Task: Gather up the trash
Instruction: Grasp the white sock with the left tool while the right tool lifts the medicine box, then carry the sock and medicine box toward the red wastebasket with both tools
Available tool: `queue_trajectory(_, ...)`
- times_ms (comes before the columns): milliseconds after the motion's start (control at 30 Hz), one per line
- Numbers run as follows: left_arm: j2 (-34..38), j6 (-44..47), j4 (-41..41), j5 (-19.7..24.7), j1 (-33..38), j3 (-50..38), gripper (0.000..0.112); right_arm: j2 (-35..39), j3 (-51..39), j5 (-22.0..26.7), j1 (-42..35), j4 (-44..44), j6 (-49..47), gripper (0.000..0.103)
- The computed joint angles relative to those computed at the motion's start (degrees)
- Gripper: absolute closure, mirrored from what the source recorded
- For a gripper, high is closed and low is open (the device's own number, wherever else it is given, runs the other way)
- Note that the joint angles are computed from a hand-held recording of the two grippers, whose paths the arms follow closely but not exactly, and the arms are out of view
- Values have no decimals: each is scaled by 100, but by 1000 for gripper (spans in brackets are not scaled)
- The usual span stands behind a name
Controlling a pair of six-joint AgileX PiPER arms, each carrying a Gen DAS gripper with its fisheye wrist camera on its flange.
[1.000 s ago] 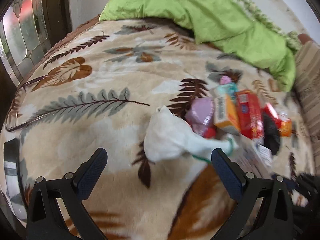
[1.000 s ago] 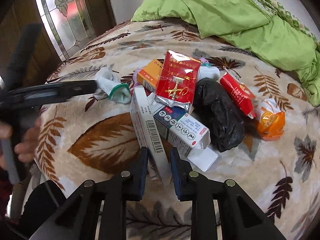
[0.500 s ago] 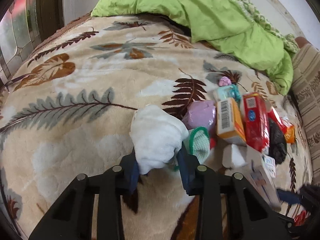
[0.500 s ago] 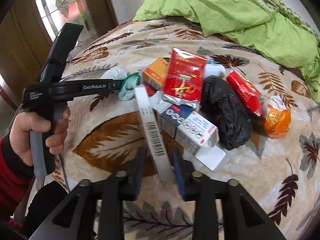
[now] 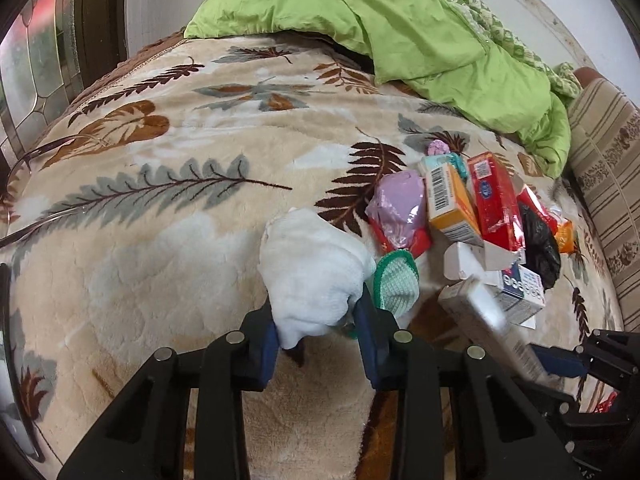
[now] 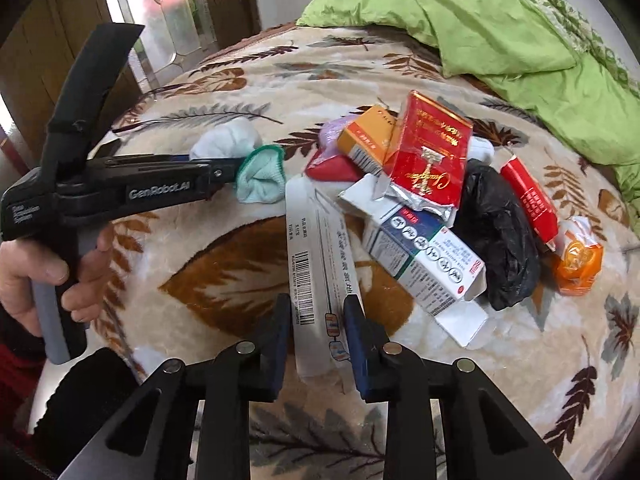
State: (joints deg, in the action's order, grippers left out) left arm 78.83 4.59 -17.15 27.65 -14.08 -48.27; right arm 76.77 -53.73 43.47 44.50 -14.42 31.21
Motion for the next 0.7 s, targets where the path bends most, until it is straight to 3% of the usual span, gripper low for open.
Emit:
queue_trajectory(133,170,110,-170,-148,23,-40,79,64,-18,4,-224,-45,310,77)
queue_trajectory(200,225,189,-251,-231,29,-40,79,-22,50,-109,-381,200,258,84)
queue_trajectory(300,104,374,-440,-263,19,35,86,-215,146,-171,-385,199,500,89)
queue_trajectory(567,-822,455,-648,42,-29,425,87,-816,410,-158,-114,104,1191,90)
queue_trajectory(700,-1397,-323,40,203,-442,583,87,-1148,635,-164,99,7,1632,90)
